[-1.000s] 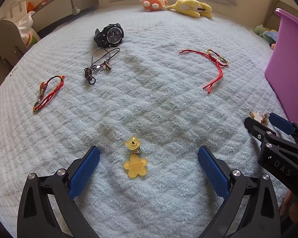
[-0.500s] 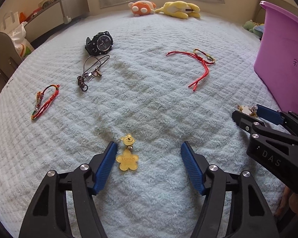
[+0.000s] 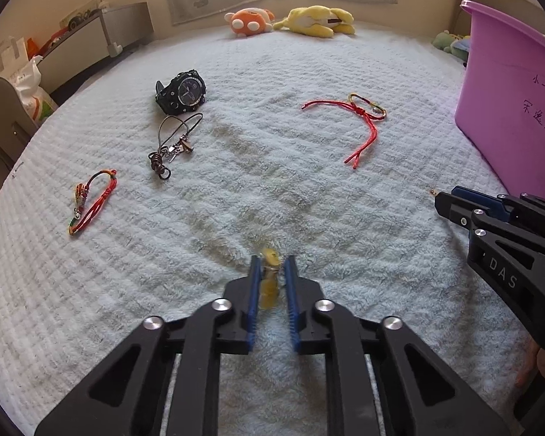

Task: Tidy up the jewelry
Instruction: 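Close left tool on yellow bear charm while right tool grasps white flower charm, then carry the bear charm and flower charm with both tools over the pink tub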

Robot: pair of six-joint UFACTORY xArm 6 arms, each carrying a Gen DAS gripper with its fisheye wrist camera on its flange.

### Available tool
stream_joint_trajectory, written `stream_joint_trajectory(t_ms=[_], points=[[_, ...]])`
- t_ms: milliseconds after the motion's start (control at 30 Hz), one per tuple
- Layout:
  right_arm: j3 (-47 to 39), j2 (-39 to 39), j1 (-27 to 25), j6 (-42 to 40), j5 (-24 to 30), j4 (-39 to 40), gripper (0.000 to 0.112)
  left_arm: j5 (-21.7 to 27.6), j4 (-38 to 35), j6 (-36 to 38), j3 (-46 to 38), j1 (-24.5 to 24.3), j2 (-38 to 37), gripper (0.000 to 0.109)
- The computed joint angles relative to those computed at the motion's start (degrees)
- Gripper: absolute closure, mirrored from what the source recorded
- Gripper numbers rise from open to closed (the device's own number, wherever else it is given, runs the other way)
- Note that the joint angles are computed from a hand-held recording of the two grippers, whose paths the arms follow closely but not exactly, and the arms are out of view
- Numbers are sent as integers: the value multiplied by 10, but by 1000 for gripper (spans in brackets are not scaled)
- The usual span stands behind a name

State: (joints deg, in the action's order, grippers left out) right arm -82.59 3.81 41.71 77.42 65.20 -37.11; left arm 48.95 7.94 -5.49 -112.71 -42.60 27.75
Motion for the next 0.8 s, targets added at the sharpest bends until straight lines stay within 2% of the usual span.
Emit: stream_joint_trajectory(t_ms=[367, 567, 800], points=[[-50, 15, 26, 10, 43, -3, 96, 23, -29, 22, -12, 14, -10, 99], [-94, 27, 43, 9, 76, -1, 96, 53, -44, 34, -40, 24, -10, 99], [-170, 41, 64, 25, 125, 15, 96, 131, -87, 71, -129, 35, 6, 99]])
